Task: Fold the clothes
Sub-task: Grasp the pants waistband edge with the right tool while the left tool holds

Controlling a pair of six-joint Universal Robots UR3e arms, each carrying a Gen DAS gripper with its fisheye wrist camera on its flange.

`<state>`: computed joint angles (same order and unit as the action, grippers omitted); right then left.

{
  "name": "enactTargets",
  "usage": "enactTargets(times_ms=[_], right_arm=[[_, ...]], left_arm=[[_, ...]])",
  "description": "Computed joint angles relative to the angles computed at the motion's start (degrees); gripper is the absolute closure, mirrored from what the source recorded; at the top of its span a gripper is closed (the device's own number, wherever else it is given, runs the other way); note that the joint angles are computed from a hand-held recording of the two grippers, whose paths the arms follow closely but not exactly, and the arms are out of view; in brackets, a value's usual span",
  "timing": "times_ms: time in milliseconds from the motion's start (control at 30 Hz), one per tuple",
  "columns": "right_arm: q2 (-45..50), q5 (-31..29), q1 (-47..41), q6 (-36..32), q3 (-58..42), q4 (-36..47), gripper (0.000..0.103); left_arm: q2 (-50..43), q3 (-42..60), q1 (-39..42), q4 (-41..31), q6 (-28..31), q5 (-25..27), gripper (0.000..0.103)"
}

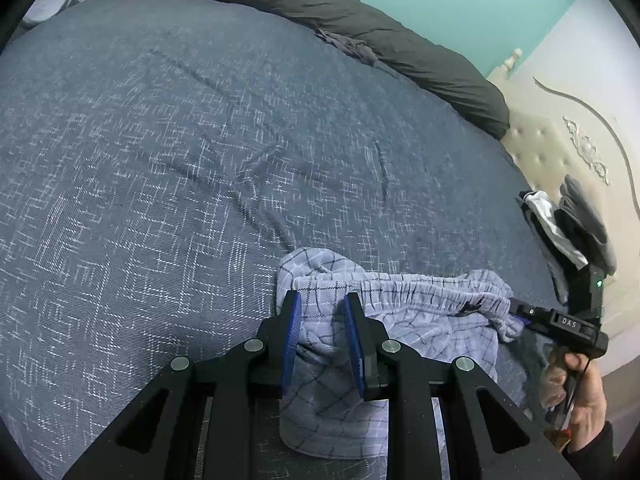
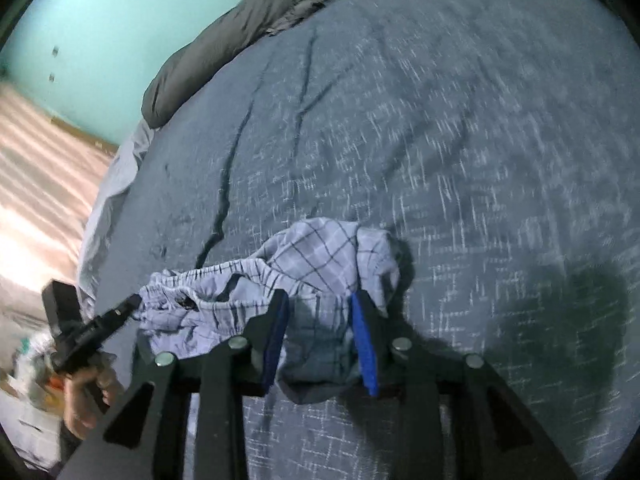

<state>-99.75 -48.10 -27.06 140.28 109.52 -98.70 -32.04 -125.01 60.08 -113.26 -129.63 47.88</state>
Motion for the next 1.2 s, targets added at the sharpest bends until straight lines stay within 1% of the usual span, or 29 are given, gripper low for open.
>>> enactTargets(times_ms=[33, 100, 300, 400, 433, 500, 567, 600, 667, 833, 967, 1100, 1200], right_arm=[[-0.63, -0.24, 0.58, -0.03, 0.15, -0.76, 0.086], [-1.71, -0.45, 1.56, -0.26, 0.29, -1.75, 0.094], [-3.66, -0.19, 3.42, 0.85, 1.32, -3.93, 0.095], [-3.50, 0.16, 2.78, 0.92, 1.67, -4.06, 0.095], [-3.51, 0.39, 1.99, -0.01, 1.41, -3.01, 0.095], [-3.83, 0.84, -0.11, -2.82, 0.45, 0.38, 0.095], [-3.97, 1.02, -0.49, -3.41, 0.32, 1.05, 0.095], [-4.07, 1.11, -0.66, -3.64, 0.28, 1.38, 0.095], [-4.23, 1.25, -1.12, -4.15, 0.09, 2.19, 0.095], [-3.82, 1.17, -1.17, -4.08, -0.01, 1.99, 0.095], [-3.54, 1.17, -1.36, -4.15, -0.57, 2.31, 0.095], [-3.44, 1.33, -1.55, -4.00, -0.42, 2.14, 0.095], [-3.49, 1.35, -1.39, -3.84, -0.19, 1.89, 0.095]], left_arm=[[0.25, 0.08, -0.14, 0.11, 0.12, 0.15, 0.079], [0.17, 0.20, 0.06, -0.21, 0.48, 0.22, 0.079], [-0.19, 0.35, 1.16, -0.58, 0.97, 0.14, 0.079], [-1.55, 0.75, 1.31, -1.41, 1.45, -0.92, 0.079], [-2.26, 0.86, 1.19, -1.86, 1.68, -1.45, 0.079], [-3.23, -0.16, -0.47, 1.13, -0.39, -1.29, 0.077], [-4.21, -1.32, -1.72, 4.05, -2.47, -1.07, 0.075], [-4.68, -1.95, -2.01, 5.25, -3.39, -0.97, 0.069], [-5.54, -2.59, -2.28, 6.75, -4.60, -0.65, 0.063], [-7.32, -3.89, -4.25, 11.14, -7.06, -0.39, 0.063], [-6.66, -3.91, -7.48, 14.80, -8.75, -0.29, 0.064], [-6.07, -3.28, -9.04, 14.20, -6.47, -1.55, 0.065], [-6.80, -3.78, -9.53, 15.79, -7.87, -1.43, 0.065]])
